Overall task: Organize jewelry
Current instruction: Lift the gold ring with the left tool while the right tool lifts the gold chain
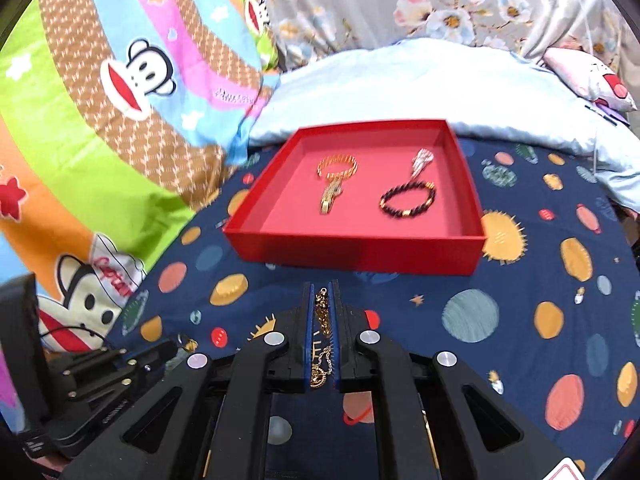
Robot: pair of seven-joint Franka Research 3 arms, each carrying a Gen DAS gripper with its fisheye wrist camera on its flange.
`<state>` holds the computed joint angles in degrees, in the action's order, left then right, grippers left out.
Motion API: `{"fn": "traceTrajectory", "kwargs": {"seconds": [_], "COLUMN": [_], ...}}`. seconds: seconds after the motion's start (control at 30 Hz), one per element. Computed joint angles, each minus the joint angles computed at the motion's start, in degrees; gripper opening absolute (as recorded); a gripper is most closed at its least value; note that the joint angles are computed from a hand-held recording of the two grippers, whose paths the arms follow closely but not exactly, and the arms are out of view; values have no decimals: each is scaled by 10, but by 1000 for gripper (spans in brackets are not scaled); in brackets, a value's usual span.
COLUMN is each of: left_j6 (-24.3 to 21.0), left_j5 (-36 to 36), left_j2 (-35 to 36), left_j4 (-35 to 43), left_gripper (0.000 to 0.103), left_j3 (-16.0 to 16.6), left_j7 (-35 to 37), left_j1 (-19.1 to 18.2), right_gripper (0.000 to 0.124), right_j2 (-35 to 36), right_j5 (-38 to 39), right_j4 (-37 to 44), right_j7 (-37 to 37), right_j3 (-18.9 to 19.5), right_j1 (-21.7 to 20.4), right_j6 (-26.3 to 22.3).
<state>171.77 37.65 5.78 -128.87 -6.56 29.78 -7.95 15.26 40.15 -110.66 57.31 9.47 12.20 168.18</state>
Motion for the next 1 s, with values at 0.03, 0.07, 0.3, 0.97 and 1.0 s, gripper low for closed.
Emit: {"fn": "traceTrajectory", "kwargs": {"seconds": [0.03,0.07,0.3,0.97,1.0], "left_j6": [2,1,1,-41,-37], "left_j5": [-3,-2,-24,-25,-42], "left_j2": [-3,-5,-26,36,36], "left_j4": [-3,-5,-30,34,33], "left_gripper": [0,0,0,10,7], "left_j3": [-1,-1,-10,-4,-8], "left_j7": [2,2,21,20,34], "left_j1": [1,1,7,-5,-1], "right_gripper": [6,6,6,6,6], "right_j2": [-4,-8,-31,-30,-30], "right_j5": [6,12,39,51,51], "right_j4": [-3,-6,-32,-38,-38], "right_j7": [-5,-9,-26,-30,-30], "right_j3": [2,3,0,-8,-8], "right_j1": [-3,-5,-5,3,3], "right_j6": [2,3,2,-6,-6]}}
